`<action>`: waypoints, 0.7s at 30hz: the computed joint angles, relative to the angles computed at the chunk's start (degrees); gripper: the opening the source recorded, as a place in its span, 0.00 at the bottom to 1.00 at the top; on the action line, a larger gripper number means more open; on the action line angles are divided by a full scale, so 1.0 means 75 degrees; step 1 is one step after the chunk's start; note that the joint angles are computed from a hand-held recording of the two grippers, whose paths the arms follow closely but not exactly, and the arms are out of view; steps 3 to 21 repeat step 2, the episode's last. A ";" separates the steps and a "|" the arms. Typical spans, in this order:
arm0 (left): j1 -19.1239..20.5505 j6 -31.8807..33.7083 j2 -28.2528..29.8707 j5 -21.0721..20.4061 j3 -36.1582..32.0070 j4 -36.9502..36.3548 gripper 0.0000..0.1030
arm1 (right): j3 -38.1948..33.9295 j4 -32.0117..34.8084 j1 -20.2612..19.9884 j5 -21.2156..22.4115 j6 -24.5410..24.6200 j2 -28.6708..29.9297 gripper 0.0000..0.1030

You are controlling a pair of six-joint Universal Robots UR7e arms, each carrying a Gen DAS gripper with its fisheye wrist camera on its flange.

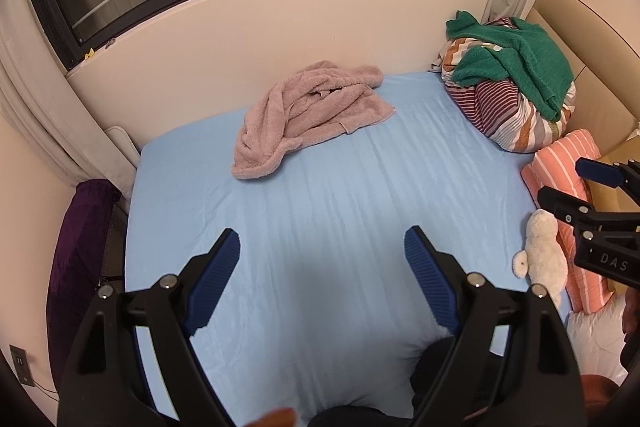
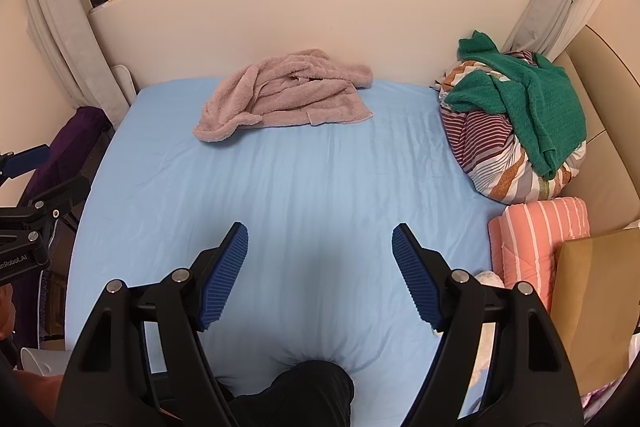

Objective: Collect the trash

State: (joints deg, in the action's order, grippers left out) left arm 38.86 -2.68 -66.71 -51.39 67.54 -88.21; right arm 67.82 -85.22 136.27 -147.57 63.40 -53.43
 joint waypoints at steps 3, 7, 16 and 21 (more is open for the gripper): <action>0.0021 -0.0051 -0.0033 -0.0039 0.0019 0.0033 0.82 | 0.0000 0.0001 -0.0002 -0.0006 0.0001 -0.0004 0.70; 0.0021 -0.0051 -0.0033 -0.0039 0.0019 0.0033 0.82 | 0.0000 0.0001 -0.0002 -0.0006 0.0001 -0.0004 0.70; 0.0021 -0.0051 -0.0033 -0.0039 0.0019 0.0033 0.82 | 0.0000 0.0001 -0.0002 -0.0006 0.0001 -0.0004 0.70; 0.0021 -0.0051 -0.0033 -0.0039 0.0019 0.0033 0.82 | 0.0000 0.0001 -0.0002 -0.0006 0.0001 -0.0004 0.70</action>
